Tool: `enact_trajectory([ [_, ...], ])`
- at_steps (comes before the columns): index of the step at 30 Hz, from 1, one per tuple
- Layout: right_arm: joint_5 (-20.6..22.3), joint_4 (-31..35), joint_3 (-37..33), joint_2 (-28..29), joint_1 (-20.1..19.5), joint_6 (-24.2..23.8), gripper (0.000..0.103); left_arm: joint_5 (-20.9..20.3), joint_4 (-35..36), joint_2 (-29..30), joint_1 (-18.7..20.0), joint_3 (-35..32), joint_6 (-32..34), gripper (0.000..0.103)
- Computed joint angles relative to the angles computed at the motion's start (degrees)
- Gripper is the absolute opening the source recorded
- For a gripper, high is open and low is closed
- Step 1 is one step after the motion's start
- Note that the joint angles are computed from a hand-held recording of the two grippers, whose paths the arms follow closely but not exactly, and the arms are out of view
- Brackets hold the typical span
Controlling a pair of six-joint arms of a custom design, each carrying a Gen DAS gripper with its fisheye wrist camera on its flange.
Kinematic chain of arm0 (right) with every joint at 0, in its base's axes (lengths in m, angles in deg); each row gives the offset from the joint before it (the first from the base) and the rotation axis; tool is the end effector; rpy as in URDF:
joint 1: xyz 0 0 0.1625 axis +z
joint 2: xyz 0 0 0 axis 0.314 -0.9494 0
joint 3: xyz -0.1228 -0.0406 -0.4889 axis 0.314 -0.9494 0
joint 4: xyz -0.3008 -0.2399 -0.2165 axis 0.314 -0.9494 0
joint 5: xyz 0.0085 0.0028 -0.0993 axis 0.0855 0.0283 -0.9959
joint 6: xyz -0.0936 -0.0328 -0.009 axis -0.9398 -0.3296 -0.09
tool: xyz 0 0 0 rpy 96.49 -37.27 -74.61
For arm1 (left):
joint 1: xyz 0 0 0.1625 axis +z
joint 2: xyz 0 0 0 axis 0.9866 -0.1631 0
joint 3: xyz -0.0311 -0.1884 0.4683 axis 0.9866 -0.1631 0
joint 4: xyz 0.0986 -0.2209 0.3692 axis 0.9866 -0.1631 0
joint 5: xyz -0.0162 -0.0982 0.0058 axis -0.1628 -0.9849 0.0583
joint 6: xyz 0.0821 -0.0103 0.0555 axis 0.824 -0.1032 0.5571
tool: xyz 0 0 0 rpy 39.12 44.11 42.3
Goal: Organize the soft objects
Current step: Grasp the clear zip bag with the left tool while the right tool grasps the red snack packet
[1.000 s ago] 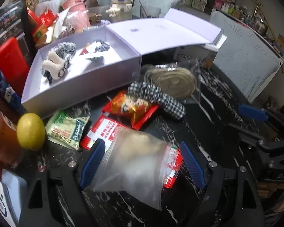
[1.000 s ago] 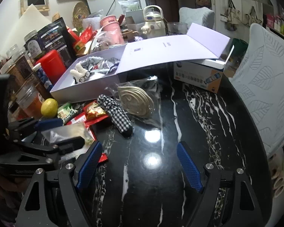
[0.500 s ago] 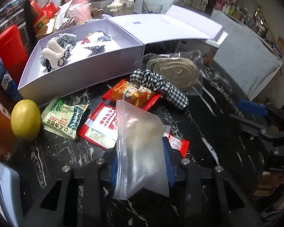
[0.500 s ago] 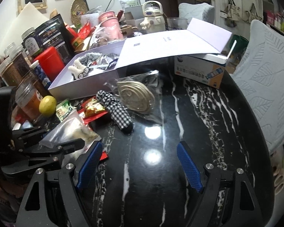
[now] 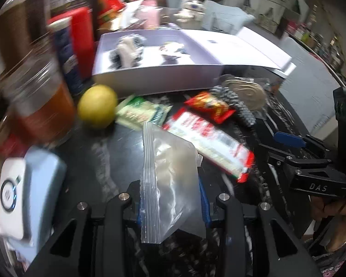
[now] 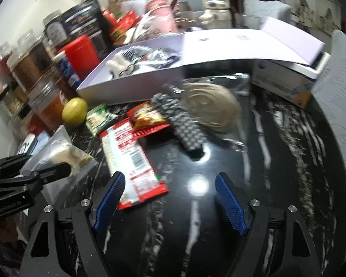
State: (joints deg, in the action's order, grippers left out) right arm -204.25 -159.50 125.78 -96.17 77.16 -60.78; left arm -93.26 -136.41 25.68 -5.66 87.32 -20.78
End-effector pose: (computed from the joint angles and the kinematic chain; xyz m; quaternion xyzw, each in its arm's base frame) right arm 0.1677 -0.7999 -0.0401 0.1690 -0.9182 0.2550 0.2517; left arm -0.0204 -0.7853 0.1401 0.1946 0.9199 -0.2203 0.2596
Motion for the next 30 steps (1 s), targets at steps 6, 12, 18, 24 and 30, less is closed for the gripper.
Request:
enact_trajectory([
  [6,-0.4,4.7,-5.2,3.7,1.0,-4.4,0.082,1.5,0.7,-0.7,1.6,0.6,-2.8,0.036],
  [12,-4.5,5.1,-9.8,7.5,1.9,-7.2,0.071,-1.2,1.4,-1.4,2.7,1.0,-5.1,0.036],
  [18,-5.4,4.5,-9.6,7.5,2.2,-6.6,0.051,-1.9,2.6,-1.1,3.2,0.2,-5.4,0.036],
  [24,-5.9,4.1,-5.6,5.5,2.6,-3.9,0.05,-2.8,2.6,-1.1,3.6,0.3,-5.1,0.036],
  [30,-8.4,3.6,0.2,2.9,3.2,-1.6,0.05,-0.7,0.9,-0.4,3.0,0.6,-2.3,0.04],
])
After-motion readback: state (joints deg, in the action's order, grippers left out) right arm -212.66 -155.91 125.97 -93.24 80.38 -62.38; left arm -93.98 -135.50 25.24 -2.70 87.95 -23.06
